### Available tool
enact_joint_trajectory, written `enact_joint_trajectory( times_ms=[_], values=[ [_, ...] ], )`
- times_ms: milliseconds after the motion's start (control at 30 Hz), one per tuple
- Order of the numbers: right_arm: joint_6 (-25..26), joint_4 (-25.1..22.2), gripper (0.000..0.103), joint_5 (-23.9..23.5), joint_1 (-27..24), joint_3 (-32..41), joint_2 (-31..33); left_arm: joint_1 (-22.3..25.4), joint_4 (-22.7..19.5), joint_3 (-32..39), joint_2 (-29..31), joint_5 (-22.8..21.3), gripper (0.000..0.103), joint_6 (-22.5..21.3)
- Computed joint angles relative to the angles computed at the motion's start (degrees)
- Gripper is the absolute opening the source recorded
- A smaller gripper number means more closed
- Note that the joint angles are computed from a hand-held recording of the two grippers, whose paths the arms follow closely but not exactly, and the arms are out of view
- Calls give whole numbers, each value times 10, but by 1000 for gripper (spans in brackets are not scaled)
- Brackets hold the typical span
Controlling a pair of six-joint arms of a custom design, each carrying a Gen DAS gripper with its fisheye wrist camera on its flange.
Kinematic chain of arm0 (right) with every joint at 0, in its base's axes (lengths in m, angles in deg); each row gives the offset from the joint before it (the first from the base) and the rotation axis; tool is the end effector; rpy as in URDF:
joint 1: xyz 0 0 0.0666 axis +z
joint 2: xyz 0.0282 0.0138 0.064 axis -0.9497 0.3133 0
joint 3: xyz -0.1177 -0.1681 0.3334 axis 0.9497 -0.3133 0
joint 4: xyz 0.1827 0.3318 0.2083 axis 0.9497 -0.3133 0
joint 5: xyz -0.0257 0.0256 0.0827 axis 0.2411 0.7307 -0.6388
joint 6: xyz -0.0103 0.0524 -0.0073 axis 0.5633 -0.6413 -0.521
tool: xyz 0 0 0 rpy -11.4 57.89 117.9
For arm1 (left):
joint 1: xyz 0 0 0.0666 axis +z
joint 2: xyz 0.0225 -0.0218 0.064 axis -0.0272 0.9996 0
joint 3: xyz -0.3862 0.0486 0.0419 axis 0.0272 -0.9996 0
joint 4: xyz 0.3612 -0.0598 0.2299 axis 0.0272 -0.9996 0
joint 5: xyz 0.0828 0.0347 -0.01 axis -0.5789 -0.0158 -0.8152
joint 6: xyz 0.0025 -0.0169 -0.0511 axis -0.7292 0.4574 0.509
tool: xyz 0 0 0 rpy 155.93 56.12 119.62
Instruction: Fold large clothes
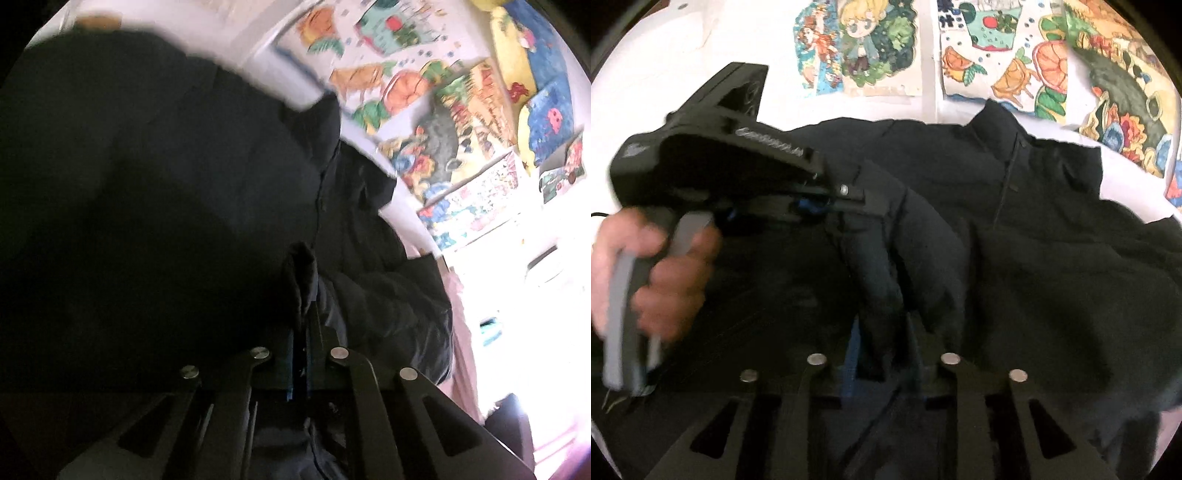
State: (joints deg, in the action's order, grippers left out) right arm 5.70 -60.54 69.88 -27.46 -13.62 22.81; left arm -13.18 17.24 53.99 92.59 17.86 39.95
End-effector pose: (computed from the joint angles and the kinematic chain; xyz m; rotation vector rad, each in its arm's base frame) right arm 0.3439 0.3157 0.3827 -0.1305 2.3105 0.1767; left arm 0.5427 -0.1384 0.3859 0.4364 2.4404 -1.1524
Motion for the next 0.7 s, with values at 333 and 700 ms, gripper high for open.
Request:
enact_joint_trajectory(
  times_ms=[333, 700],
  values=[
    [-12, -49, 78, 188, -27, -52, -116, 11, 129, -4, -27, -192, 2, -92],
    [-86, -83, 68, 44, -180, -90, -59, -6, 145, -29, 26, -284, 6, -124]
  ],
)
